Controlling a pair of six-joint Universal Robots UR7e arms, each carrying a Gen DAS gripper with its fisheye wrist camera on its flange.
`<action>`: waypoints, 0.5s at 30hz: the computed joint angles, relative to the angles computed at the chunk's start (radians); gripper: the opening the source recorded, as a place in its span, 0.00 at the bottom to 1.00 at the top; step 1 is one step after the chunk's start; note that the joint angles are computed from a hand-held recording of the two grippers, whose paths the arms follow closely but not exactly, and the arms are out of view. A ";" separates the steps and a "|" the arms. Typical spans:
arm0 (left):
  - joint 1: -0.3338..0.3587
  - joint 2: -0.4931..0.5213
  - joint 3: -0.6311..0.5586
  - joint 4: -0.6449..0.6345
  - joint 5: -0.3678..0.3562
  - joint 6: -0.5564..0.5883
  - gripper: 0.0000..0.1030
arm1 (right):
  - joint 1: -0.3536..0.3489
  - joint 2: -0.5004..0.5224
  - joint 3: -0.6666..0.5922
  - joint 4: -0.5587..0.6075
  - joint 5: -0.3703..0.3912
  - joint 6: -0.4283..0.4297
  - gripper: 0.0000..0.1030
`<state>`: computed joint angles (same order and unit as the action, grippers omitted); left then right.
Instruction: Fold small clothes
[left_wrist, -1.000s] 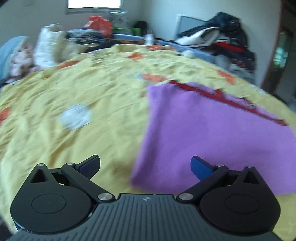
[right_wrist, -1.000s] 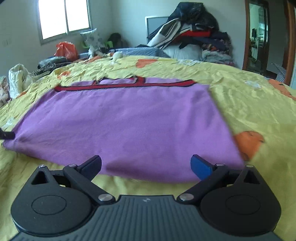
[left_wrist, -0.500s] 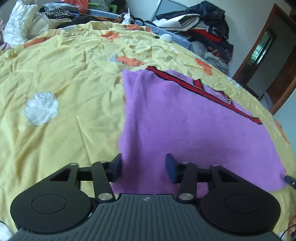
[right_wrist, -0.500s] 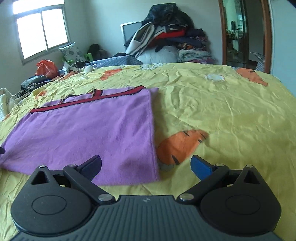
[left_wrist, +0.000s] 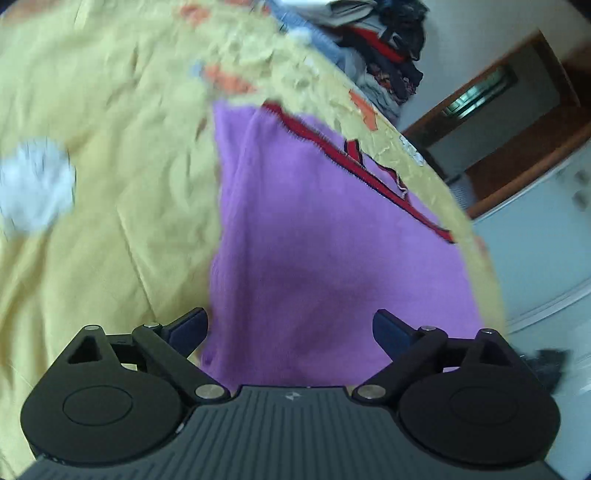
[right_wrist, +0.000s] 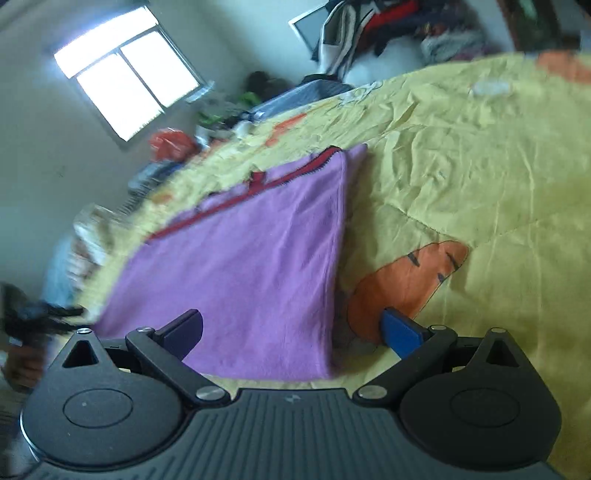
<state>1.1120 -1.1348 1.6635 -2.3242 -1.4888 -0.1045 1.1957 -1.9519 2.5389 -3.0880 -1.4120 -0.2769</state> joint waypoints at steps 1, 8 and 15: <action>0.027 0.010 -0.026 0.030 -0.065 0.003 0.92 | -0.027 -0.025 -0.018 0.078 0.046 -0.004 1.00; 0.162 0.108 -0.169 0.144 -0.409 -0.037 0.93 | -0.078 -0.002 -0.115 0.345 0.210 -0.039 1.00; 0.157 0.184 -0.268 0.291 -0.405 -0.008 0.41 | 0.079 0.159 -0.129 0.146 0.047 0.009 1.00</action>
<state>1.2689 -0.9504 1.3952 -2.0333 -1.8935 -0.1126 1.2745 -1.7933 2.4104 -2.9421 -1.3648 -0.2676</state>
